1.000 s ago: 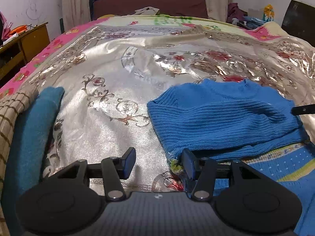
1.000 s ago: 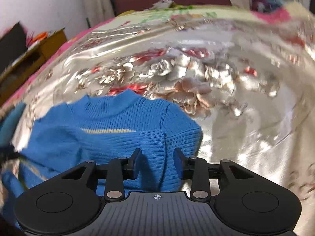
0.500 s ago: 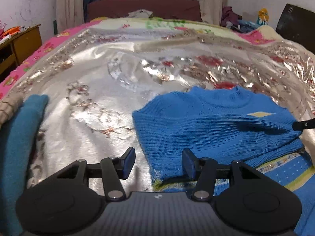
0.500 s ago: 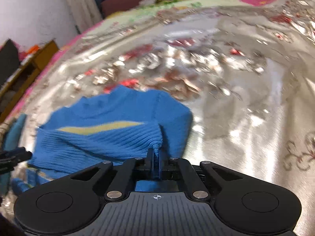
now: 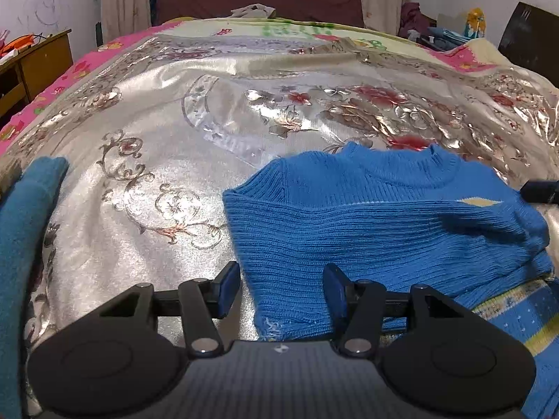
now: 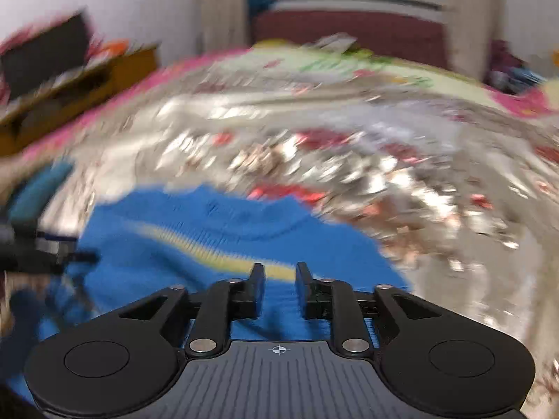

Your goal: Fold small clothes

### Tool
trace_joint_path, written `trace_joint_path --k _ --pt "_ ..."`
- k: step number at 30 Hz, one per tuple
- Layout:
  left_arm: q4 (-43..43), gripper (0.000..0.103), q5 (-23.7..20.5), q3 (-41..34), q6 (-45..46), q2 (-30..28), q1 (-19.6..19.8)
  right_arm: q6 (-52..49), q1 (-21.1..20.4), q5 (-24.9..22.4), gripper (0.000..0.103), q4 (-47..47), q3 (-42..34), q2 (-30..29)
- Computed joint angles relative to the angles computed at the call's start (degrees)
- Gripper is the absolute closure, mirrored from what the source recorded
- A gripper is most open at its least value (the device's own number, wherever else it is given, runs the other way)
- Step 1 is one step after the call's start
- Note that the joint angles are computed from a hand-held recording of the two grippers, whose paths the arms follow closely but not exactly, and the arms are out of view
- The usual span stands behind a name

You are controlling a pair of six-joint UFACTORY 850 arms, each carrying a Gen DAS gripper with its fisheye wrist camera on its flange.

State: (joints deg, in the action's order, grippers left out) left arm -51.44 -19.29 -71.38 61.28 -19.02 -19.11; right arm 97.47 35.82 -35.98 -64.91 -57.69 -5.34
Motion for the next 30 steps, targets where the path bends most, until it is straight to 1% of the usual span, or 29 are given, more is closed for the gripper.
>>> trace_joint_path --k 2,4,5,7,8,11,12,14,15,16,18,20,23,25,26,27,28,29,30 --pt "-0.2 0.046 -0.25 0.08 -0.06 -0.06 0.21 -4.55 -0.67 1.19 0.08 2.54 -0.71 -1.49" --pt "-0.58 0.046 -0.49 0.12 -0.1 -0.21 0.49 -11.25 -1.72 2.64 0.08 7.75 -1.14 -2.05" --pt "-1.04 0.046 -0.73 0.07 0.03 -0.4 0.67 -14.21 -1.84 2.45 0.078 9.67 -1.19 -2.1" --pt "-2.08 0.045 -1.09 -0.02 0.49 -0.68 0.87 -19.35 -1.99 2.26 0.066 11.76 -1.23 -2.03" --pt "-2.44 0.045 -1.02 0.0 0.8 -0.74 0.86 -21.41 -1.99 1.69 0.063 12.16 -1.28 -1.93" --pt "-3.06 0.044 -0.42 0.26 1.73 -0.65 0.62 -26.11 -3.11 3.0 0.064 15.11 -1.07 -1.57" --pt "-3.07 0.044 -0.26 0.34 1.82 -0.62 0.55 -27.32 -3.55 3.58 0.065 16.17 -1.21 -1.79" --pt "-3.03 0.044 -0.24 0.41 1.87 -0.54 0.56 -29.85 -4.15 4.17 0.078 17.9 -1.82 -2.41" --pt "-3.02 0.044 -0.29 0.41 1.82 -0.54 0.55 -31.39 -4.36 4.86 0.092 19.11 -2.05 -2.59" --pt "-3.02 0.044 -0.29 0.41 1.82 -0.54 0.55 -32.2 -4.41 5.11 0.098 20.11 -2.39 -2.73" --pt "-2.91 0.044 -0.47 0.42 1.74 -0.5 0.61 -29.74 -3.84 4.38 0.101 18.68 -2.51 -2.32" --pt "-3.38 0.044 -0.6 0.42 2.2 -0.51 0.7 -23.47 -3.78 4.74 0.101 15.53 -1.57 -0.75" --pt "-4.44 0.043 -0.55 0.53 3.17 -0.63 0.74 -14.16 -5.64 6.55 0.102 14.06 -0.3 1.23" --pt "-4.49 0.042 -0.36 0.59 3.13 -0.69 0.67 -9.83 -7.09 7.38 0.102 14.15 -0.19 1.0" --pt "-4.34 0.041 -0.35 0.54 3.12 -0.75 0.69 -7.7 -7.62 7.19 0.101 14.16 -0.44 0.37" --pt "-3.99 0.041 -0.15 0.57 2.82 -0.73 0.58 -5.2 -8.32 6.96 0.099 15.35 -0.76 -0.41" --pt "-3.68 0.041 -0.06 0.58 2.59 -0.7 0.55 -5.1 -9.13 6.88 0.094 17.97 -1.15 -1.03" --pt "-3.3 0.041 -0.04 0.51 2.33 -0.72 0.53 -3.81 -9.52 7.02 0.095 18.2 -0.91 -1.28" --pt "-2.82 0.041 -0.05 0.44 1.88 -0.71 0.51 -1.4 -9.32 6.89 0.095 16.03 -0.39 -1.05"
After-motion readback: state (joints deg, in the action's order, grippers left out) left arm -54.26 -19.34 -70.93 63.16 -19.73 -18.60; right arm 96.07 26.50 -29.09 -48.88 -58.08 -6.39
